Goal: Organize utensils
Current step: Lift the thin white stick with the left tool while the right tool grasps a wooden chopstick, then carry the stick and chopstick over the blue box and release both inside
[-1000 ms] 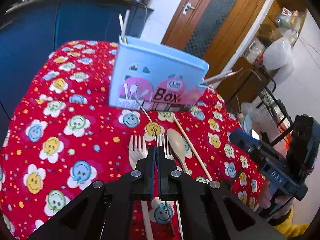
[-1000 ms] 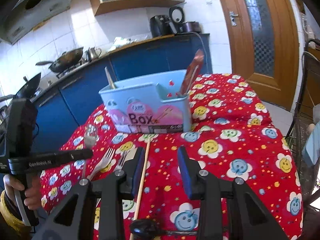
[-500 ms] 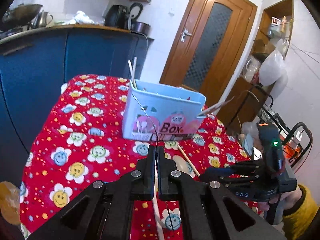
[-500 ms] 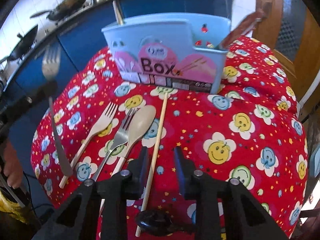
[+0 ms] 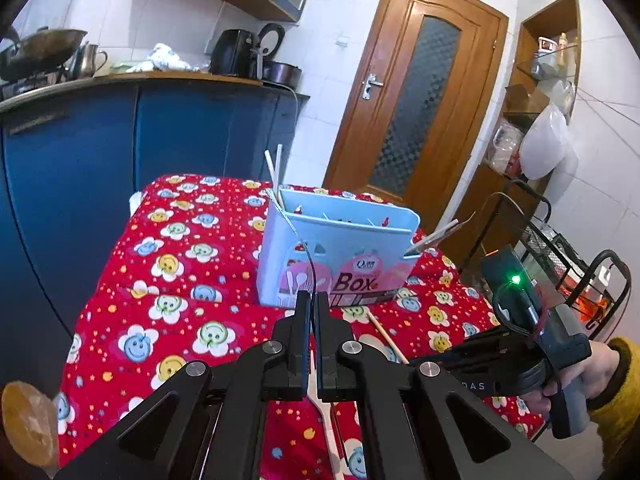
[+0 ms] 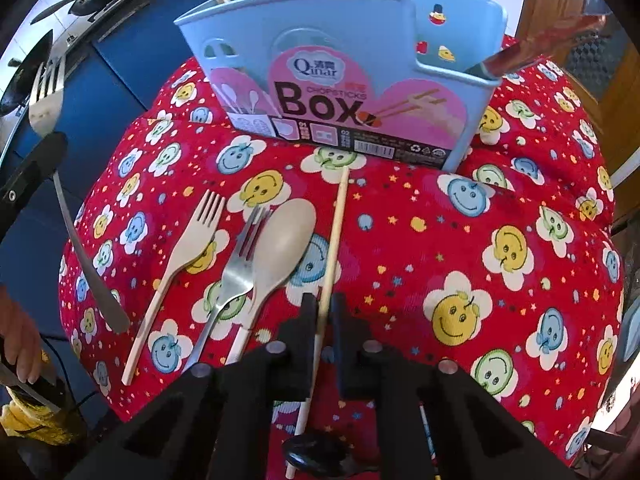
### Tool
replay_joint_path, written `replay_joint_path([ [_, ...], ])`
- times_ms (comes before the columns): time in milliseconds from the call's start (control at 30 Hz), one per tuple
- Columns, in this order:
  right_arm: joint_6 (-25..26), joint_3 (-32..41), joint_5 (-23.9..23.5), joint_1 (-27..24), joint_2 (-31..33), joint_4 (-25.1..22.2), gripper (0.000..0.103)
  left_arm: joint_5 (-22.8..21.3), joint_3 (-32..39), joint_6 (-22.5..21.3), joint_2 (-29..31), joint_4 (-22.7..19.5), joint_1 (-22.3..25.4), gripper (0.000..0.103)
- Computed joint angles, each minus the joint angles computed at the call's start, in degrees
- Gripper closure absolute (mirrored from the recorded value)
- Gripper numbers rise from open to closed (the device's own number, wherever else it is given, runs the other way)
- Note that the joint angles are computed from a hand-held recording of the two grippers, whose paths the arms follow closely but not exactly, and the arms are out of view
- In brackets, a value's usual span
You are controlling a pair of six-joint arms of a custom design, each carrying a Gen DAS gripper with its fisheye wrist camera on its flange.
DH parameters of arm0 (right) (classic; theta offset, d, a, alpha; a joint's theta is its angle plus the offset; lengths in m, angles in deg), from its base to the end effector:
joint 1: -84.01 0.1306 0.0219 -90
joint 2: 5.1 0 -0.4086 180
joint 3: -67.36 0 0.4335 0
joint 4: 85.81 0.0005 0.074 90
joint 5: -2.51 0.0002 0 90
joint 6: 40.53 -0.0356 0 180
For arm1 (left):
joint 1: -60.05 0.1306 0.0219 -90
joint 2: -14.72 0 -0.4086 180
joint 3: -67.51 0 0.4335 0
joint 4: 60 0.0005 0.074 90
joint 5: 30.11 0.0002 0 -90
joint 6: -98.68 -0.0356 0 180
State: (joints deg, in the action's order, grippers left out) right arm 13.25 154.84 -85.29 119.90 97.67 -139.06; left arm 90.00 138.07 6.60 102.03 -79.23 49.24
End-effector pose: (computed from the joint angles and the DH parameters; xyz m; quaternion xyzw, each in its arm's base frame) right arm 0.4631 0.3328 0.3127 0.0064 0.9823 0.0943 0.1616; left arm 0.4902 -0.1123 0.3521 0.2138 0.8417 -0.2641 0.4197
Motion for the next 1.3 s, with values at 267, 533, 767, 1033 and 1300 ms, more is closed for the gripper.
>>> replay_joint_path([
  [267,-4.31,-8.48,-0.76,-0.89,-6.73,13.82,0.097,-0.63,0.46,1.77,-0.58,3.79,-0.37,0.101],
  [533,-3.53,-16.09,9.25,0.95,-14.26,32.01,0.097,-2.51,3.12,4.37,0.43,7.14,-1.16,0.101],
  [767,-1.28,-19.04,14.46,0.88,-15.31,44.23,0.097,-4.96,6.10,5.74,2.30,8.44,-2.19,0.101],
  [1033,1.84,-19.47,18.41,0.23,-14.81,51.39,0.097,-7.65,9.61,7.99,4.41,11.15,-3.11,0.101],
  [1300,6.21,-18.56,22.64,-0.54,-14.08,54.46,0.097,-11.89,13.36,9.58,7.32,14.89,-4.35,0.101],
])
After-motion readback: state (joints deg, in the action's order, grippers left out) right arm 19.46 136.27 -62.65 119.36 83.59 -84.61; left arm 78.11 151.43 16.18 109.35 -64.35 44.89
